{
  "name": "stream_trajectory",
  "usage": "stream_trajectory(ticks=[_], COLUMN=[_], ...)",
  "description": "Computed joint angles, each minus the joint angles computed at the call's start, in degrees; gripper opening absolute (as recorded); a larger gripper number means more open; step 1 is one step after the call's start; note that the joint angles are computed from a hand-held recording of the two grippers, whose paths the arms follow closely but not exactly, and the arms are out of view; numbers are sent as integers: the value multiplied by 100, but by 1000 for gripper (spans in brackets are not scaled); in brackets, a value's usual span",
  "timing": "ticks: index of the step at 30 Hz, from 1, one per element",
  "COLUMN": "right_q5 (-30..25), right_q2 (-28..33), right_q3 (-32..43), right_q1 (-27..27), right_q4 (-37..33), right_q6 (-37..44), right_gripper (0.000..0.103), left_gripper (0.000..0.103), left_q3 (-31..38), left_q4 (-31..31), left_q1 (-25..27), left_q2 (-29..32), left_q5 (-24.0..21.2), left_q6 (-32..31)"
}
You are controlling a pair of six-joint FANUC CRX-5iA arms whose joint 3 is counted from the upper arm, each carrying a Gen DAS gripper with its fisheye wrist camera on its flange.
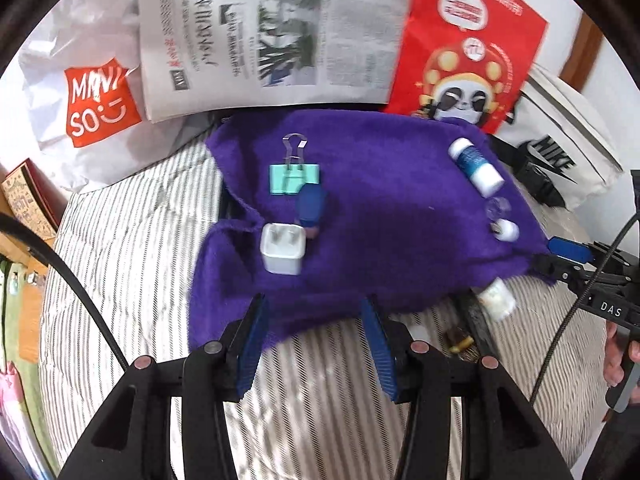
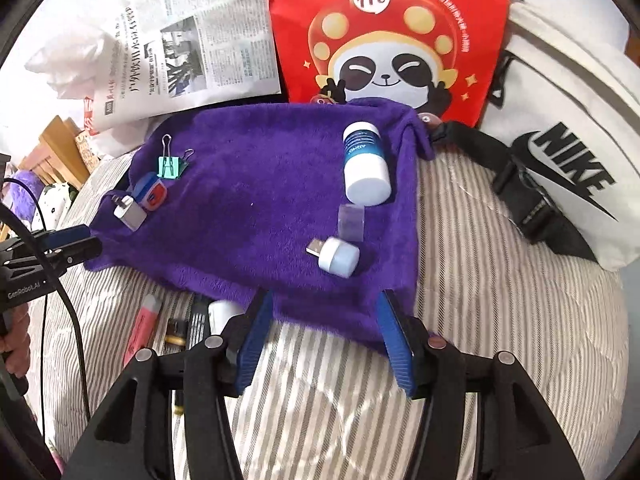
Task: Organize rigid objects
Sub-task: 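Grasp the pink highlighter with the left tool, then grasp the white tape roll with the right tool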
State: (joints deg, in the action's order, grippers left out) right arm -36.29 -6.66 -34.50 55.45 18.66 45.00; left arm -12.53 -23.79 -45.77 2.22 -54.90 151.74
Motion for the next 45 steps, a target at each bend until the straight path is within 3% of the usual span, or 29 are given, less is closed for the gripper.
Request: stream_trajectory(ticks=[3, 10, 18, 22, 23, 25, 28, 32, 39, 45], right_q5=[29, -126, -244, -235, -219, -172, -139, -81, 12, 174], right_q2=[-192, -897, -1495, -1546, -1559, -1580, -1602, -1562, -1334, -1083], right_q3=[-217, -784, -1213, -1275, -1289, -1316, -1361, -1362, -1259, -1166], right_q1=[115, 405, 669, 682, 668, 628, 613, 565, 560, 722], right_q4=[187, 513, 541, 492, 461, 369, 299, 157, -63, 59], right_q6=[-303, -958, -1334, -1351, -1347, -1312, -1299, -1171, -972, -919], right_gripper=[56, 56, 56, 56, 56, 56, 56, 56, 56, 56], left_gripper=[46, 46, 45, 43, 40, 21, 17, 17, 16, 16], left_q3=[186, 316, 479, 665, 768, 802, 558, 424, 576, 345], left_q4=[-61, 183, 404, 274, 160, 37, 189, 279, -15, -5], left_q1=[-214, -389, -514, -595, -652, -688, -552, -432, -504, -491], left_q2=[156, 536, 960, 1150, 1218, 1220, 1050, 974, 1108, 887], left_q5=[-156, 148, 170, 7, -163, -308, -82, 82, 2, -67], left_q6=[2, -32, -66, -45, 17, 109, -13, -128, -219, -73])
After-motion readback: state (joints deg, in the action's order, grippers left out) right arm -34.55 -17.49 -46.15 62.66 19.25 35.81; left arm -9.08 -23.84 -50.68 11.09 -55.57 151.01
